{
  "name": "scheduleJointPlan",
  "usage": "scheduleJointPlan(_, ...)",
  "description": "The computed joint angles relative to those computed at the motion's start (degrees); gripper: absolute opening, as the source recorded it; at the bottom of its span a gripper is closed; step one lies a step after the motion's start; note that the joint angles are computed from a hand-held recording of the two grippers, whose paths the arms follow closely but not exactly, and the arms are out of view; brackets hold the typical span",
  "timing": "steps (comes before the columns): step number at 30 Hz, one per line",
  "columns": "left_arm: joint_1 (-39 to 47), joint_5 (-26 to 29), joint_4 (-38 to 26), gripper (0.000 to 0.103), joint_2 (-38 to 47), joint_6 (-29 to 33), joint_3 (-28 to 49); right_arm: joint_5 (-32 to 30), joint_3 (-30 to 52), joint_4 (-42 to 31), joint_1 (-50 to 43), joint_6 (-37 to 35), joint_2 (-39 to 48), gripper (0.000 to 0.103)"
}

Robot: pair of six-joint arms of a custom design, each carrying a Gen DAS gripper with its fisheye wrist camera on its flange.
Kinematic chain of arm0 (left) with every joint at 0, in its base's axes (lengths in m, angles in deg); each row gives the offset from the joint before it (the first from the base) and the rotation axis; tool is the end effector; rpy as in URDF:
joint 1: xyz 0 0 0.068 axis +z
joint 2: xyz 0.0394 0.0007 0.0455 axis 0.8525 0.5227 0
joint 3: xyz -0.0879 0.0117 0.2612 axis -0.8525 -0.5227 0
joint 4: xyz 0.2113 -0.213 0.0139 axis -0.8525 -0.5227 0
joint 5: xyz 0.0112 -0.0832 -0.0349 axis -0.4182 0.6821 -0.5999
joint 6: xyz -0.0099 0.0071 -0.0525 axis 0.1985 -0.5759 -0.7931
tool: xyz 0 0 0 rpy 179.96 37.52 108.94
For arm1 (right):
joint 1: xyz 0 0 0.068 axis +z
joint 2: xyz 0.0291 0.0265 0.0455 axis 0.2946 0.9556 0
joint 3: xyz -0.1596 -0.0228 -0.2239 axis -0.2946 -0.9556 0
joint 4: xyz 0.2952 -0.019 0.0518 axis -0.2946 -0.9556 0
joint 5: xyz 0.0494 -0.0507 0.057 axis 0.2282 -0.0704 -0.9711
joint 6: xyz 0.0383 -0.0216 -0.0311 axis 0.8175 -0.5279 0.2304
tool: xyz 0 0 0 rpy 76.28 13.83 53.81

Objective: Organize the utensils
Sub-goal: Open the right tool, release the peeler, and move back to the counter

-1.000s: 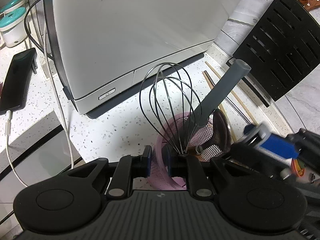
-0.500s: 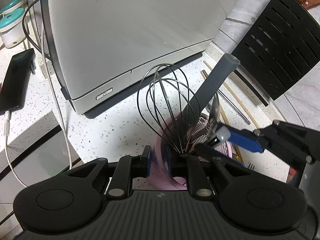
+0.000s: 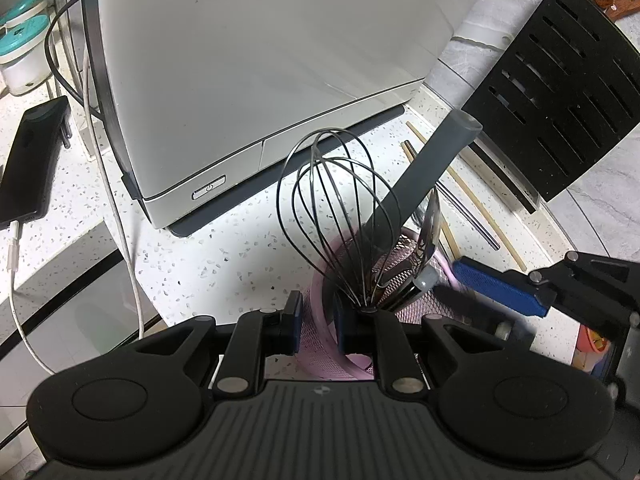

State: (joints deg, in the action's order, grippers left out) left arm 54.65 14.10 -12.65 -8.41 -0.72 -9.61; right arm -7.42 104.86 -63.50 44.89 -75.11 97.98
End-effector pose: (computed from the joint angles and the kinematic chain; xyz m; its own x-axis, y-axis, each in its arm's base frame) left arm 0.2591 -0.0306 0.2730 -0.8729 0.2092 -0.4407 0.3521 0.8955 -0.2723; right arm 0.1598 0.0786 0.3007 -0.5807 -0.3650 -0.7277 -0.4038 0.9053 -0.1318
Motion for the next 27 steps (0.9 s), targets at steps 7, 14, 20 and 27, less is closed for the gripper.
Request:
scheduleJointPlan(7,-0.4,-0.2,0.1,0.018,-0.2,-0.2,-0.2,1.7,-1.5,3.9,-0.7,2.9,1.7,0.004)
scheduleJointPlan(14,-0.3,-0.2,0.1,0.018,0.0,-0.1,-0.1,-2.5,0.4,-0.7,-2.4,1.5,-0.5,0.019)
scheduleJointPlan(20,0.5,0.8,-0.2,0.019,0.2,0.6,0.0,-5.4,0.7,-2.7,-7.4,2.3,-1.9,0.024)
scheduleJointPlan(27,0.9,1.3,-0.3,0.019,0.5,1.2,0.0,-11.9,-1.8,-4.0,-24.6,0.3,-1.5,0.025)
